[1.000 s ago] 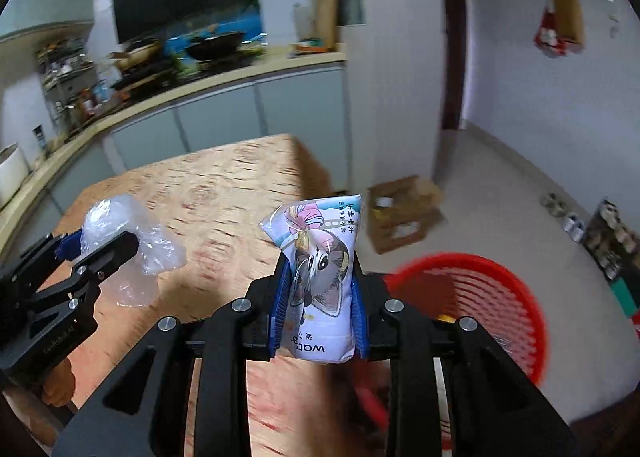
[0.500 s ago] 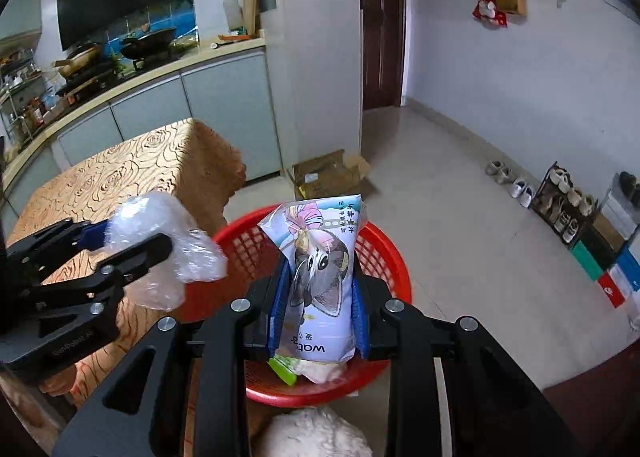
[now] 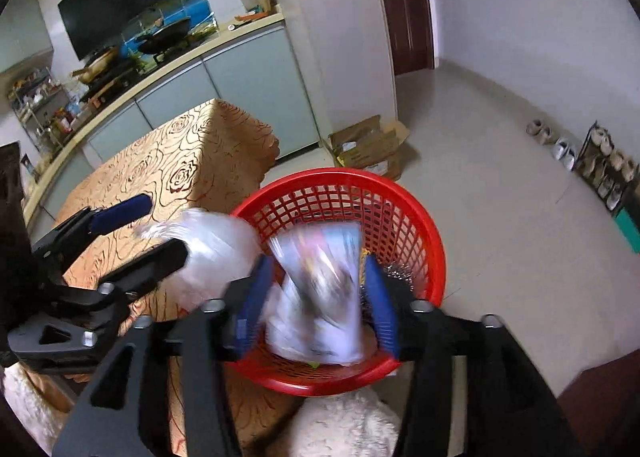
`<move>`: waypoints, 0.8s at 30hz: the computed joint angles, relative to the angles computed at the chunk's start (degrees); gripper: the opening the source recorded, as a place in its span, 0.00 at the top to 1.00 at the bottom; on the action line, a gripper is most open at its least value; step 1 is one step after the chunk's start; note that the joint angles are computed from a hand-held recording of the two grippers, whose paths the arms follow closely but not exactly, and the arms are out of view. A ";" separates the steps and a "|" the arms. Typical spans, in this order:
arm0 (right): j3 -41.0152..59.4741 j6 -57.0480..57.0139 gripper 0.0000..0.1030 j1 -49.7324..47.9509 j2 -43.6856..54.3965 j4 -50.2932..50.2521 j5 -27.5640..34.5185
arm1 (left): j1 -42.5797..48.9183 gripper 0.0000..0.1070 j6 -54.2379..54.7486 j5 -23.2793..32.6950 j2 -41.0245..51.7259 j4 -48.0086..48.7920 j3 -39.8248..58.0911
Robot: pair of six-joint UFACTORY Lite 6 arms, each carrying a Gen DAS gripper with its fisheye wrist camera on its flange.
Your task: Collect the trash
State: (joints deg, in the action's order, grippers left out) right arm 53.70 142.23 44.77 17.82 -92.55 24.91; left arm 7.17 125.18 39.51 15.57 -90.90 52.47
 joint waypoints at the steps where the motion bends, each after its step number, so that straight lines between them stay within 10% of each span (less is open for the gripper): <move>1: -0.40 0.10 0.41 0.32 -0.44 0.45 0.67 | 0.60 0.21 -0.16 0.18 -0.54 -0.03 -0.15; 16: 5.70 -9.54 0.06 24.40 -3.34 21.39 37.26 | 14.40 0.15 4.69 3.49 -32.30 -5.17 -21.87; 24: 14.86 -11.43 0.06 32.42 1.94 28.62 44.97 | 31.55 0.13 -3.15 10.51 -46.03 6.64 -27.90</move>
State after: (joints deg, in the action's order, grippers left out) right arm 68.55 130.80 77.19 19.76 -63.93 69.88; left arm 38.72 122.03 50.02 -30.46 -84.26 24.57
